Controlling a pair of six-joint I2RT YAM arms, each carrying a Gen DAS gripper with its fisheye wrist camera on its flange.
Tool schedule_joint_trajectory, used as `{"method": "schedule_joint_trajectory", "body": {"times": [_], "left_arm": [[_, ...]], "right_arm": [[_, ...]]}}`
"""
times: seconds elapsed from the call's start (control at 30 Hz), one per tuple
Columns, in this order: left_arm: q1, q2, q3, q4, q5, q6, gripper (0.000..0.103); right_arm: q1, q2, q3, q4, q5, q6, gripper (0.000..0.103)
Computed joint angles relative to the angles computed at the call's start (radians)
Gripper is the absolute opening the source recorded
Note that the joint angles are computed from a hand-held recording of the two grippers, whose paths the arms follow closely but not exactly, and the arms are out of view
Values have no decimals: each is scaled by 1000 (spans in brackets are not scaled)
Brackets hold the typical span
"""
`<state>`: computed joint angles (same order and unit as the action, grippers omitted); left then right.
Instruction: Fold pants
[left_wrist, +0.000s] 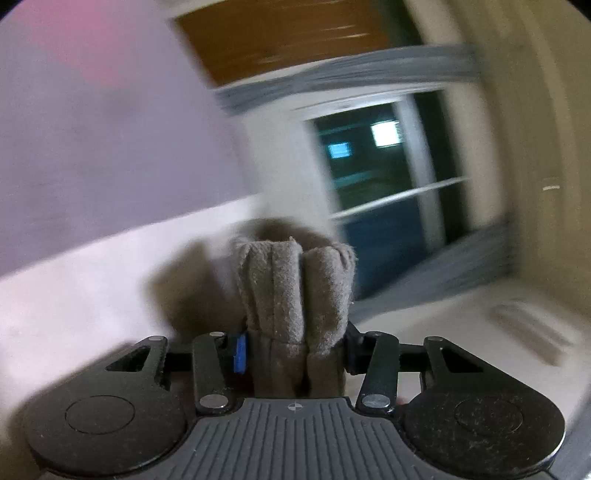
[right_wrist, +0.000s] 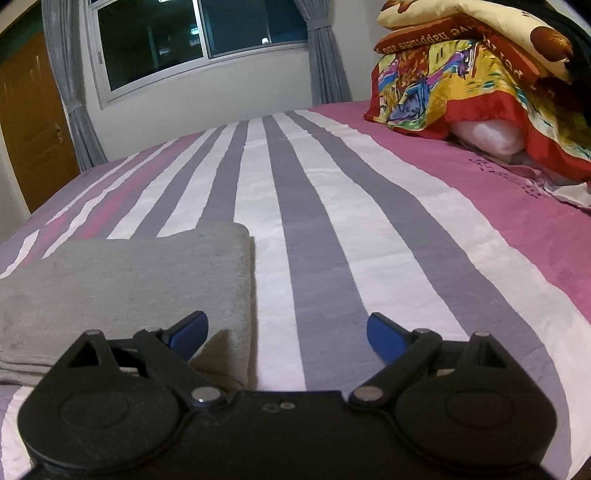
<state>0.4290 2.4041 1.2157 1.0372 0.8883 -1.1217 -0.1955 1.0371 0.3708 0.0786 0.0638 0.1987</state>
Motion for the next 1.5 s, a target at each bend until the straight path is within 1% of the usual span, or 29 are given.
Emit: {"method": "schedule_joint_trajectory", "body": {"times": [0.03, 0.13, 0.2, 0.27, 0.3, 0.37, 0.4, 0.43, 0.53, 0.6, 0.67, 0.7, 0.77, 0.83, 0.9, 0.97, 1.0, 1.03, 1.07, 1.13, 1.2, 1.33, 1.37, 1.43, 1.5], "left_arm": [[0, 4, 18, -85, 3, 52, 42], [-17, -27, 20, -167, -20, 148, 42], [-19, -33, 37, -206, -17, 151, 42], [-14, -50, 61, -276, -13, 186, 42], [-8, -58, 67, -299, -7, 210, 42], [-6, -87, 71, -332, -4, 245, 42], [-5, -113, 47, -326, 1, 260, 42], [4, -152, 15, -327, 15, 279, 42], [-19, -259, -16, -360, 29, 314, 42], [-59, -329, -2, -433, 24, 367, 42], [-98, -400, 4, -515, 19, 427, 42], [-128, -428, 15, -553, 14, 454, 42], [-197, -475, 37, -628, -5, 516, 42], [-275, -517, 45, -687, -30, 575, 42], [-353, -546, 43, -713, -55, 609, 42], [-423, -578, 19, -701, -67, 600, 42], [-464, -574, 24, -703, -76, 598, 42], [-506, -561, 45, -725, -91, 616, 42], [-550, -524, 96, -767, -113, 650, 42], [-630, -500, 150, -871, -153, 740, 42], [-697, -459, 200, -955, -200, 809, 42], [-784, -416, 229, -1027, -276, 892, 42], [-803, -427, 199, -1023, -294, 911, 42], [-843, -406, 213, -1044, -344, 951, 42], [-873, -374, 263, -1113, -386, 1003, 43]], "right_arm": [[5, 12, 5, 0, 16, -1, 93], [17, 68, 33, -13, 52, 11, 94], [21, 97, 48, -25, 64, 12, 98], [17, 130, 65, -38, 55, 10, 102], [11, 137, 67, -40, 45, 10, 103], [-5, 138, 64, -38, 23, 9, 102], [-6, 137, 63, -38, 21, 10, 102], [-4, 138, 62, -37, 24, 8, 102], [-6, 129, 67, -60, 18, 2, 103], [-30, 89, 55, -68, 0, 4, 103], [-27, 1, 7, -39, 85, 35, 103], [-43, -46, -16, -26, 95, 54, 103], [-95, -124, -56, -10, 88, 96, 103], [-138, -154, -74, -1, 90, 112, 103], [-186, -167, -87, 11, 65, 123, 103], [-250, -159, -97, 41, 9, 129, 103], [-261, -129, -84, 45, 12, 133, 103], [-264, -102, -71, 37, 28, 140, 103], [-278, -88, -64, 34, 18, 145, 103], [-343, -81, -73, 54, -54, 140, 103], [-370, -97, -84, 60, -86, 152, 103], [-396, -80, -87, 75, -130, 164, 103], [-399, -71, -83, 79, -138, 161, 103], [-390, -65, -86, 90, -141, 164, 103], [-396, -43, -81, 104, -154, 164, 103]]}}
